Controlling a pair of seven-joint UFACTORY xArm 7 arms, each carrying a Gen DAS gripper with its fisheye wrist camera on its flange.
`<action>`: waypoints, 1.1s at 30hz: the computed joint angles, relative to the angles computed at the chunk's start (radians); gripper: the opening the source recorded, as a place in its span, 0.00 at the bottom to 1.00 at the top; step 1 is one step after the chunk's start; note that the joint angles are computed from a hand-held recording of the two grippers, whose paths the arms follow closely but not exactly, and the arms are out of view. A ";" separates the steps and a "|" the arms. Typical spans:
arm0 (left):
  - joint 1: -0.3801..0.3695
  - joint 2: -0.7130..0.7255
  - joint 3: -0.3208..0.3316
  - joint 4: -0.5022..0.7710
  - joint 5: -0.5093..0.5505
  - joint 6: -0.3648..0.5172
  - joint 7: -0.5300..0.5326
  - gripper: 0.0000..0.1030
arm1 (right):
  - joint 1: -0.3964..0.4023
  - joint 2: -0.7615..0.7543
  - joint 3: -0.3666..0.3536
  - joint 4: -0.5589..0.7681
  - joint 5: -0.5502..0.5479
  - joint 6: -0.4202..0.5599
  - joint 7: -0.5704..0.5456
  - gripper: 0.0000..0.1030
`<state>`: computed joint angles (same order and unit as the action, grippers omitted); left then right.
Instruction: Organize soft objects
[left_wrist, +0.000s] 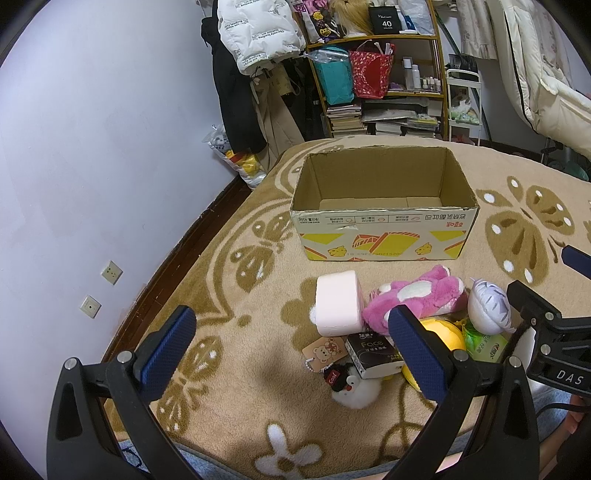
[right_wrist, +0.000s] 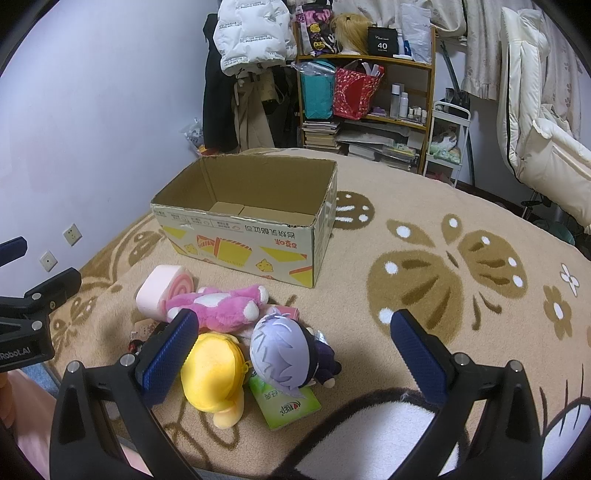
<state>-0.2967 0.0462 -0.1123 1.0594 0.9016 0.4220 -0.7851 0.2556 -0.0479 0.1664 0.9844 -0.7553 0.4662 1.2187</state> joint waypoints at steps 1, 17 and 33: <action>0.000 0.000 0.000 0.000 0.002 -0.001 -0.002 1.00 | 0.000 0.001 0.000 0.000 0.000 0.000 0.000 1.00; -0.002 0.003 0.001 0.003 0.002 0.001 0.000 1.00 | 0.002 0.003 -0.001 0.003 0.000 0.003 -0.001 1.00; -0.005 0.038 0.007 0.047 -0.112 0.030 0.107 1.00 | 0.005 0.013 -0.006 -0.002 0.018 -0.006 -0.018 1.00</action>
